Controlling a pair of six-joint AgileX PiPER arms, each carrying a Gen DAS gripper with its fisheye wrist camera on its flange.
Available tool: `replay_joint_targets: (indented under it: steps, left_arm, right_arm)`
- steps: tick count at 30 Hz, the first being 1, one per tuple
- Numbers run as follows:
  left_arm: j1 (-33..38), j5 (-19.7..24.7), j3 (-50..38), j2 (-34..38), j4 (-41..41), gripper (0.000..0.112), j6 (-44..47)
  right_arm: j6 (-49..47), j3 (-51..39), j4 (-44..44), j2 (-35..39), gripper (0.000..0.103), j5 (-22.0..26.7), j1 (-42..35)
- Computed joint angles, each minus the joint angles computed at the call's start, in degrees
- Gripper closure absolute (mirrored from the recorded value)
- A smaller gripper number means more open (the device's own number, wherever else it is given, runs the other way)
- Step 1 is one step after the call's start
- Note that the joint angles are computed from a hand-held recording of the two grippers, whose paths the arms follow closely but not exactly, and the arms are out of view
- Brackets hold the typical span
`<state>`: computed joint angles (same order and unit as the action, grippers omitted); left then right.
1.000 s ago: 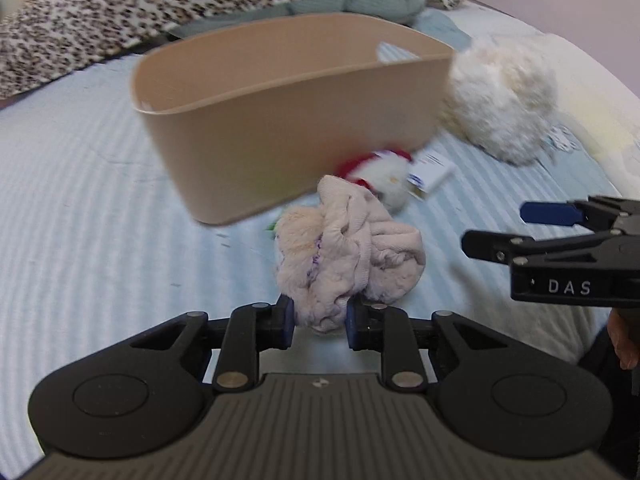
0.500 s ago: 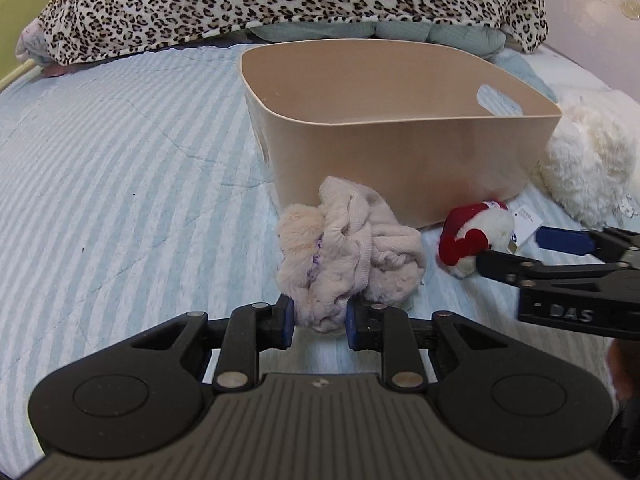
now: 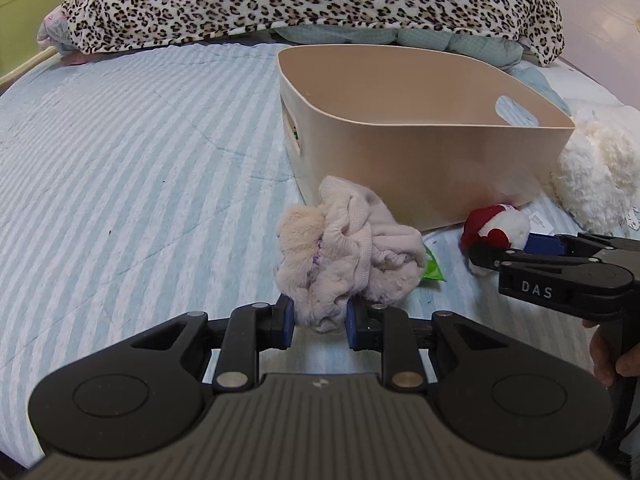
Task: Organize objects
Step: 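Lift the beige cloth with the left tool while the right tool grasps the Hello Kitty plush, then carry cloth and plush over the basket and open both tools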
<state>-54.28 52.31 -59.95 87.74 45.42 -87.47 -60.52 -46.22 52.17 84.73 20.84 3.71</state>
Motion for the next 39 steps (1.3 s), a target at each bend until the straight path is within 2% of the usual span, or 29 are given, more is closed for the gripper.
replay_joint_targets:
  steps: [4,12,18,22,26,29,34,37,39]
  left_arm:
    - [-2.10,1.89,-0.52,-1.37,1.47,0.086,-1.49]
    - [-7.39,10.28,-4.31,-4.53,6.12,0.086,-3.01]
    - [-9.11,14.82,-9.89,-3.45,10.50,0.086,-1.61]
    - [-6.97,13.68,-14.27,-1.33,11.04,0.086,2.70]
    - [-5.00,14.14,-18.01,1.55,13.10,0.086,5.43]
    - [-2.01,12.79,-20.83,3.97,12.46,0.086,7.66]
    - [3.02,10.20,-25.50,9.34,10.24,0.086,12.17]
    - [6.72,6.79,-28.26,12.52,5.69,0.086,15.59]
    - [8.58,6.08,-30.27,15.17,3.18,0.086,18.09]
  right_arm:
    - [-2.90,2.11,1.91,-4.86,0.053,3.20,-2.51]
    - [-6.36,1.24,5.80,-13.51,0.053,13.26,-11.43]
    - [-7.53,-2.70,8.58,-14.78,0.053,15.98,-14.26]
    - [-8.08,-6.24,8.72,-13.55,0.052,15.33,-13.45]
    - [-9.99,-9.81,8.82,-11.32,0.052,12.73,-11.26]
    - [-10.17,-12.74,7.73,-8.57,0.052,9.90,-9.12]
    - [-7.20,-16.66,4.39,-3.95,0.052,6.08,-5.30]
    - [-4.68,-19.25,0.90,-0.09,0.052,3.96,-3.05]
    - [-1.99,-20.94,-2.57,2.37,0.052,3.04,-1.74]
